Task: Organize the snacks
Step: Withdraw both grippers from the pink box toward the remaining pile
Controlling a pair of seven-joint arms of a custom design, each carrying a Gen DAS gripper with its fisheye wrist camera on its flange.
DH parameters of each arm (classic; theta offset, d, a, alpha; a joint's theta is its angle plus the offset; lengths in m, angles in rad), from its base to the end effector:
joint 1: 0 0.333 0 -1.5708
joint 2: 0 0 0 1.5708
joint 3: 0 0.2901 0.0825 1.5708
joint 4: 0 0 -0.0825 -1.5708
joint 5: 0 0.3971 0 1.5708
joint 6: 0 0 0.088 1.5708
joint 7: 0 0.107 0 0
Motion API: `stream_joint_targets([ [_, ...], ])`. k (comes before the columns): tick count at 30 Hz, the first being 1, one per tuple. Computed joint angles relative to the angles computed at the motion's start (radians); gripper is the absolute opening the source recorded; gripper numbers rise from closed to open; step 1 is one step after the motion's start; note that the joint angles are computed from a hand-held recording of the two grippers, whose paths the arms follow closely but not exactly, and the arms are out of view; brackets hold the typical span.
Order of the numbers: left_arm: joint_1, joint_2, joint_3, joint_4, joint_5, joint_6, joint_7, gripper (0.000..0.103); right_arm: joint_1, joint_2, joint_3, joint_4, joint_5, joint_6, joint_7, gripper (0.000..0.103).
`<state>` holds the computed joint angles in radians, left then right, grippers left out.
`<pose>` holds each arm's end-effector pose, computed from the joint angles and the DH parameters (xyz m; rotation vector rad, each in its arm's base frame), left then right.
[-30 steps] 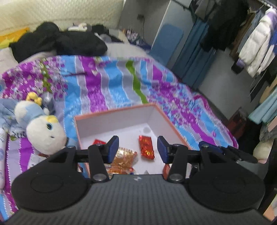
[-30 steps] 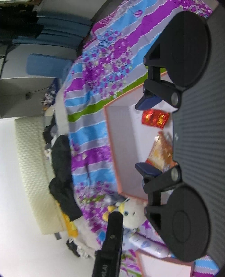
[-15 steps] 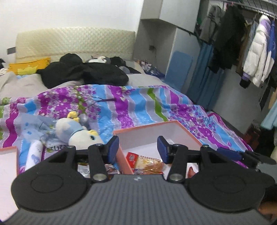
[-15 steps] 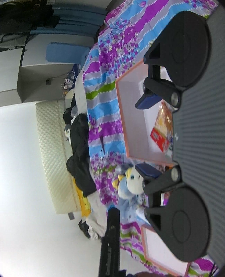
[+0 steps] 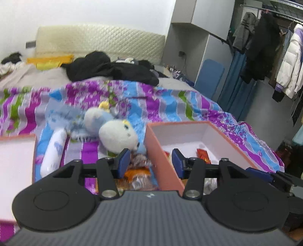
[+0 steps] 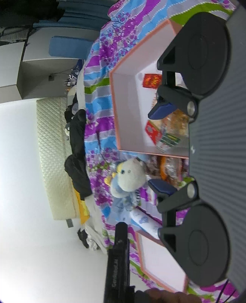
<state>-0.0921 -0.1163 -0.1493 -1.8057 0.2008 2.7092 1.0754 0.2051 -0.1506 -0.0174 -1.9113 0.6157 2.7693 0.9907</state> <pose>0.5699 -0.1531 0.6830 -1.7402 1.5591 -1.0928 0.5741 0.0830 0.6478 -1.7102 1.2482 -0.6244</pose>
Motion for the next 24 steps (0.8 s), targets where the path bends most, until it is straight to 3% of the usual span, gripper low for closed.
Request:
stream_joint_targets([
  [8,0.000,-0.158,0.006,-0.244,0.019,0.058,-0.023,0.055,0.038,-0.104,0.000,-0.166,0.024,0.047,-0.025,0.071],
  [16,-0.001,-0.289,0.005,-0.417,0.022,0.034,-0.065,0.055,0.067,-0.196,0.008,-0.304,-0.002,0.065,0.010,0.071],
  [24,-0.007,-0.330,0.018,-0.494,-0.003,0.005,-0.088,0.055,0.092,-0.223,0.003,-0.364,-0.037,0.080,0.036,0.071],
])
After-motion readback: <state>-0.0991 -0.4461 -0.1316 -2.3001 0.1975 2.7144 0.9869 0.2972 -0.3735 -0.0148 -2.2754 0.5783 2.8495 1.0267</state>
